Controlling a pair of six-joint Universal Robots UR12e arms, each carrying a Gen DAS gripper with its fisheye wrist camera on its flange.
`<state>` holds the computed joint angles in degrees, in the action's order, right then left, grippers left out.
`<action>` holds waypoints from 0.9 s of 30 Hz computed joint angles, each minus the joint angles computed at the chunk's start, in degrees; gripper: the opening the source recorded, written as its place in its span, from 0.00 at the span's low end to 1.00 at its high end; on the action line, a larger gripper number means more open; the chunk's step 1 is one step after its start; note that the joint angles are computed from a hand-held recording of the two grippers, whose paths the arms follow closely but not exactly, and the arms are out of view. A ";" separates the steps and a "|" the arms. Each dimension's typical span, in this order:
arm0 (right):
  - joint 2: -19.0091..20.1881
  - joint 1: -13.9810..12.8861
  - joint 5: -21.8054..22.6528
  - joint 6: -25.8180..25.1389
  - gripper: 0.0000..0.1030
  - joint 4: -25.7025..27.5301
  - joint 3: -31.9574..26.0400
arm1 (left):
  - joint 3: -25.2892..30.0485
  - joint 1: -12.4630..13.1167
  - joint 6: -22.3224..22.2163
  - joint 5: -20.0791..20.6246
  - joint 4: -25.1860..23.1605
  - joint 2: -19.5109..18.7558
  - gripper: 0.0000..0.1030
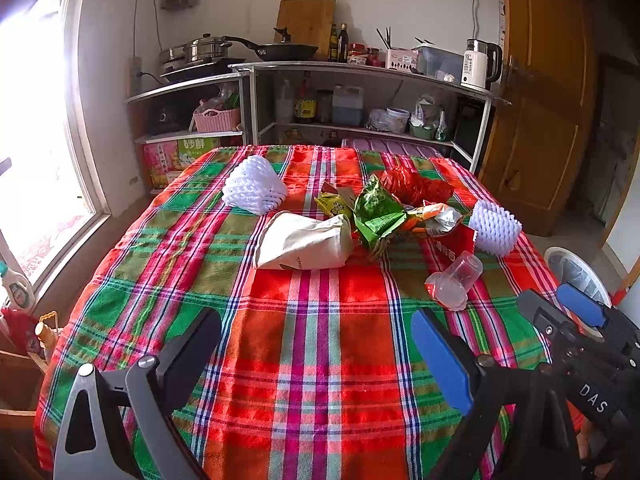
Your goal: Collect trash
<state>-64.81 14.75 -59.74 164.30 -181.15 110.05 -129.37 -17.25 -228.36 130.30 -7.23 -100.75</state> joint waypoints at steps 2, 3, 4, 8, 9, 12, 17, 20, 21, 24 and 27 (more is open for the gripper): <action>0.04 0.04 0.09 0.00 0.65 -0.02 -0.12 | -0.11 0.13 0.05 -0.12 0.16 0.10 0.94; 0.12 0.09 0.25 0.01 0.65 -0.06 -0.22 | -0.12 0.17 0.15 -0.08 0.21 0.09 0.94; 0.18 0.17 0.28 0.03 0.65 0.03 -0.32 | -0.13 0.27 0.16 -0.16 0.10 0.13 0.94; 0.47 0.41 0.38 -0.49 0.65 0.36 -0.65 | -0.72 0.89 0.98 -1.33 1.19 0.36 0.94; 0.61 0.44 0.52 -0.58 0.65 0.32 -0.79 | -1.15 1.22 1.52 -2.12 2.60 0.43 0.94; 1.23 0.54 1.28 -0.30 0.65 1.27 -1.70 | -2.93 2.82 4.15 -5.46 7.99 0.90 0.94; 2.10 1.13 2.37 -0.89 0.65 7.17 -4.08 | -4.66 5.28 9.87 -7.88 11.56 1.69 0.94; 2.36 1.76 3.39 -3.65 0.65 10.00 -5.21 | -5.64 7.68 11.33 -11.56 13.04 2.33 0.94; 2.42 2.04 2.99 -4.18 0.65 11.23 -5.60 | -5.89 8.60 11.57 -13.24 13.10 2.65 0.96; 2.99 2.82 1.95 -4.78 0.65 13.78 -6.87 | -6.92 11.03 11.75 -17.54 14.85 3.36 0.97; 3.50 3.05 1.29 -3.87 0.65 14.24 -7.67 | -6.30 11.17 15.10 -15.25 13.51 3.27 0.97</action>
<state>-61.31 17.80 -58.45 160.43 -166.91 102.38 -135.68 -6.08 -213.26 115.05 6.28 -97.48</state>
